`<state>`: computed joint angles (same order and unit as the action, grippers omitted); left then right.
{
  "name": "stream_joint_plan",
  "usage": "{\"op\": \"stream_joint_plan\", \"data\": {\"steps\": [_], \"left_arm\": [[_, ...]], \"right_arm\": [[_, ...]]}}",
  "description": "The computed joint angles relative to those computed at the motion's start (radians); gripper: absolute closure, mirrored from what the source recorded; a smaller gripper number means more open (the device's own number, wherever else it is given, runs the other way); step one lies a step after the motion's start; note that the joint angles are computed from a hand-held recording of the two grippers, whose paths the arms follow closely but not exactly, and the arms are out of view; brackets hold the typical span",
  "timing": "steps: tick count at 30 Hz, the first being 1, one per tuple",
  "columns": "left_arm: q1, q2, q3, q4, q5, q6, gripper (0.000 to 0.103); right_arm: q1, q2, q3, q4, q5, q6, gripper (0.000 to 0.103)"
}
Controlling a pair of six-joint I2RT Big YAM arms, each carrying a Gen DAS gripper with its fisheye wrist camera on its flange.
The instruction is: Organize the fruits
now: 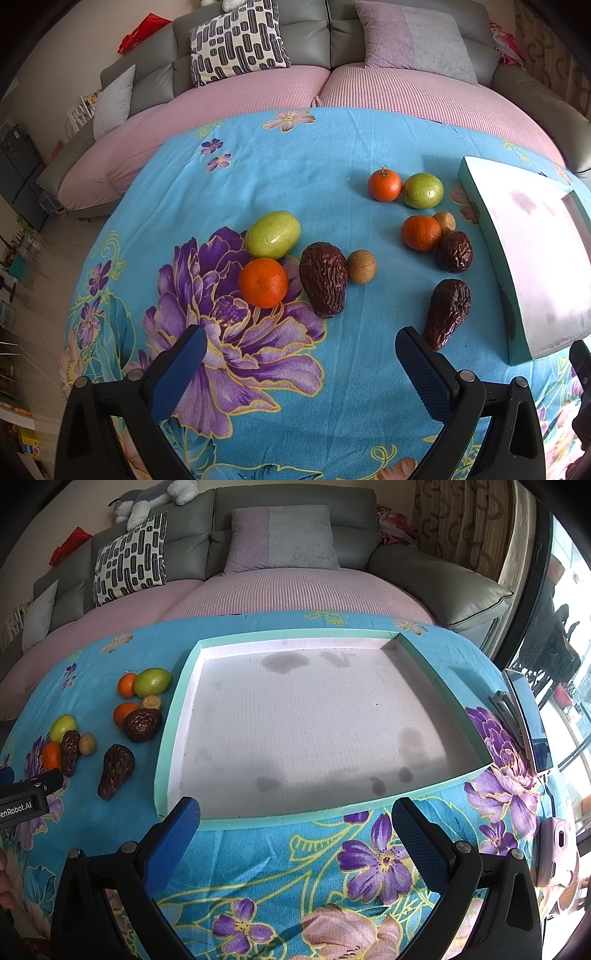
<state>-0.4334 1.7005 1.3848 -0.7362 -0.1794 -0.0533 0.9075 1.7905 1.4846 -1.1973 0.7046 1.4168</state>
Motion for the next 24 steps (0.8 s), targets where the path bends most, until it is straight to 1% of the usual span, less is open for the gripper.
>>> {"op": "stream_joint_plan", "data": {"steps": [9,13,15,17,19,21,24], "left_arm": [[0.002,-0.002,0.003,0.012,0.012,-0.004,0.0],[0.013,-0.009,0.007,0.074,0.028,-0.014,0.0],[0.02,-0.014,0.007,0.11,0.024,-0.019,0.0],[0.026,-0.012,0.013,0.145,0.009,-0.024,0.0],[0.039,-0.007,0.027,0.171,0.016,-0.035,0.0],[0.058,0.001,0.04,0.197,0.049,-0.06,0.0],[0.084,0.028,0.081,0.18,0.099,-0.095,0.0]], "right_arm": [[-0.001,-0.001,0.001,0.0,0.001,-0.003,0.0],[-0.001,-0.003,0.001,0.001,0.005,-0.005,0.0],[0.001,-0.007,0.002,0.013,0.025,-0.016,0.0],[0.009,-0.024,-0.008,0.081,0.075,-0.06,0.0],[0.011,-0.039,-0.017,0.18,0.103,-0.145,0.0],[0.007,-0.034,-0.006,0.246,0.102,-0.234,0.0],[-0.006,-0.023,0.005,0.329,0.079,-0.328,0.0]]}}
